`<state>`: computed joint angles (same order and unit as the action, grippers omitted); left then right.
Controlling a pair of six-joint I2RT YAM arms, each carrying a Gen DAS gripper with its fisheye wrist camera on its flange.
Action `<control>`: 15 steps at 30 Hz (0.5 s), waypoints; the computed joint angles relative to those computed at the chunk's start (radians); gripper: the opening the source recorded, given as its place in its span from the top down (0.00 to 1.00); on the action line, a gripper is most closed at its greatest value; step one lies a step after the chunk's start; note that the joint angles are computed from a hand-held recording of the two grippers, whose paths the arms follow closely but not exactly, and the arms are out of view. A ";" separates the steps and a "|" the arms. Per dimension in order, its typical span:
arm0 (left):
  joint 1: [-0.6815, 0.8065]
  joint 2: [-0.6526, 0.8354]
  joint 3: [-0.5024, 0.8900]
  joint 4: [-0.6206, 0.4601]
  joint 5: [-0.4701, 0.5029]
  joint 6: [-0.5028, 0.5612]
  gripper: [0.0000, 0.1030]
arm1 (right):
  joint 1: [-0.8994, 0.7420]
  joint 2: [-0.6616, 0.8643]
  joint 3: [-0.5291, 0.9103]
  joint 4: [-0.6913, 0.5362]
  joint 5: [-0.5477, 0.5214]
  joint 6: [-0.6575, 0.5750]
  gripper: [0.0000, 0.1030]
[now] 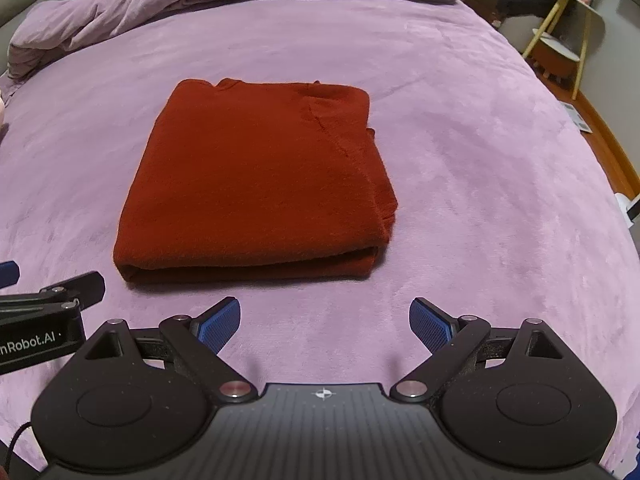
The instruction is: Fold small clothes
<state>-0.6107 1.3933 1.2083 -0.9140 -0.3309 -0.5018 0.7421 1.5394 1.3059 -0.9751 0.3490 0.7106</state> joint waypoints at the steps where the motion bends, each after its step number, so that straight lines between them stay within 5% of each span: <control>1: 0.000 0.002 0.002 -0.004 0.001 -0.003 0.02 | 0.001 0.002 0.004 -0.004 0.005 0.002 0.10; 15: -0.001 0.008 0.016 -0.022 0.013 -0.013 0.02 | 0.001 0.014 0.022 -0.024 0.009 0.008 0.10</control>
<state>-0.6120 1.4015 1.2240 -0.9357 -0.3175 -0.5145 0.7430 1.5537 1.3282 -0.9992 0.3583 0.7186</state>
